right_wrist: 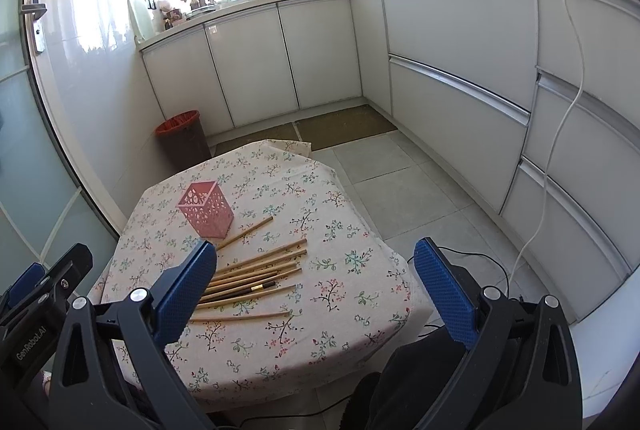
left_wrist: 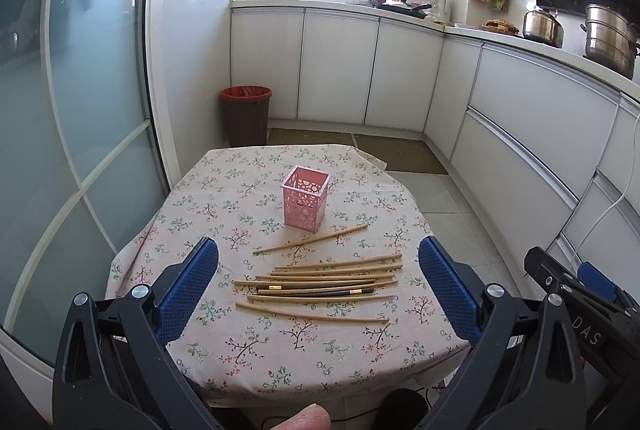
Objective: Organize utensils
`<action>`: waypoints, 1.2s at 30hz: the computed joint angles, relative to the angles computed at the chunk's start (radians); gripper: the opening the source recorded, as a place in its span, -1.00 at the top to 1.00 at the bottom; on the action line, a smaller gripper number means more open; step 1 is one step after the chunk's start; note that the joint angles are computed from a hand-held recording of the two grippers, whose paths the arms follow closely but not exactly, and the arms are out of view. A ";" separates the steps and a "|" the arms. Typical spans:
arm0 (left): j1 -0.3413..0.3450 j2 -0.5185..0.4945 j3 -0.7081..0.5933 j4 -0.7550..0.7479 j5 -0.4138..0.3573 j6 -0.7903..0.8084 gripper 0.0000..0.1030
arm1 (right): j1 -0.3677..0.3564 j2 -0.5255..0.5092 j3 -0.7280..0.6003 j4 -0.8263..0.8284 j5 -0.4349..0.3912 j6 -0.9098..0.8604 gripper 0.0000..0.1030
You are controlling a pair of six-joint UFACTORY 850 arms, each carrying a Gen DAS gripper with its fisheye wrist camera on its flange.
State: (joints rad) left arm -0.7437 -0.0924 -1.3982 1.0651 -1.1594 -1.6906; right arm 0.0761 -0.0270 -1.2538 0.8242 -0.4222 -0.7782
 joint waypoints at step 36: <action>0.367 -0.513 -0.390 -1.208 0.071 1.859 -0.13 | -0.076 -0.476 -0.385 -0.348 -0.238 0.567 -0.87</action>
State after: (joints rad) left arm -0.3766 -0.6059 -1.7877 -0.1427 -1.0882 0.1683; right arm 0.0001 -0.5026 -1.6392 0.4760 -0.6600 -0.2108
